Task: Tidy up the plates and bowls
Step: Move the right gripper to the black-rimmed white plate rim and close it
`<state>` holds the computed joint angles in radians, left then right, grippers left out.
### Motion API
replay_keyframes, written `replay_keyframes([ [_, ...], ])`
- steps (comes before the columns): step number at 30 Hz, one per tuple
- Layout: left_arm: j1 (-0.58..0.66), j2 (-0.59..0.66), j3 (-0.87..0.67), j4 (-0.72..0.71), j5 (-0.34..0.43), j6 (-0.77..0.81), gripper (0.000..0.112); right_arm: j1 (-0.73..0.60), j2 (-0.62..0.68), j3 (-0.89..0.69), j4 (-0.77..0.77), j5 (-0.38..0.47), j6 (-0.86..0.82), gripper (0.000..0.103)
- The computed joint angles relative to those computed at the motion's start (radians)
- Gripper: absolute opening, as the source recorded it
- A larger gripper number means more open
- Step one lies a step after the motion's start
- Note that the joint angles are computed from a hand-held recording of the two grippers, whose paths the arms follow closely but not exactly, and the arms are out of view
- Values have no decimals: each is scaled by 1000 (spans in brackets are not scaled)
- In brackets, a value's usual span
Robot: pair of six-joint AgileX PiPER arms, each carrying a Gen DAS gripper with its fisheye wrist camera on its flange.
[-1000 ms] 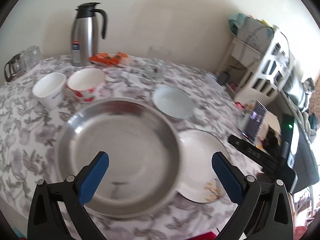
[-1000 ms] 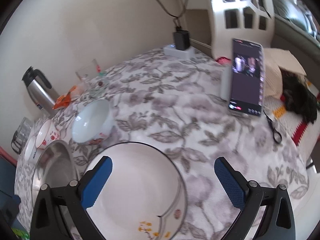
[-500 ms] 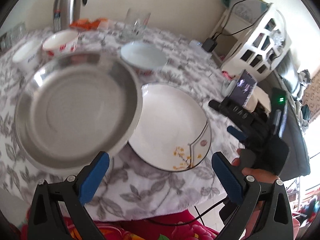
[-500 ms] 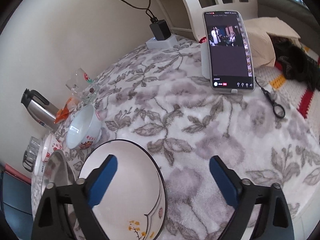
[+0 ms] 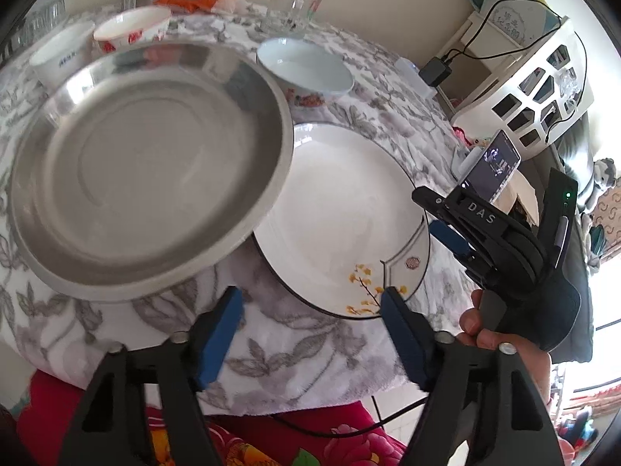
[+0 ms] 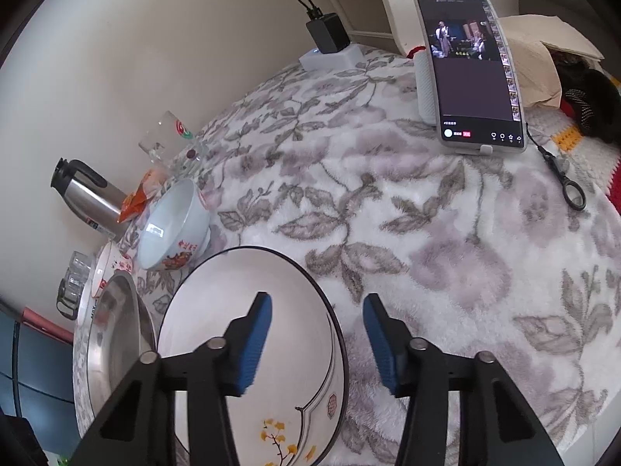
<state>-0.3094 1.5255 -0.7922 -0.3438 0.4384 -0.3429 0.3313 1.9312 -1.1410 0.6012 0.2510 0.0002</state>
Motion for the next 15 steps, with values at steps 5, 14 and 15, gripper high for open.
replay_keyframes([
  [5,14,54,-5,-60,1,16,52,0,16,-8,60,13,-68,40],
  [14,10,130,-32,-28,-33,-53,29,-9,39,-10,90,14,-90,22],
  [15,11,134,-32,-32,-40,-52,28,-12,45,-12,107,18,-104,20],
])
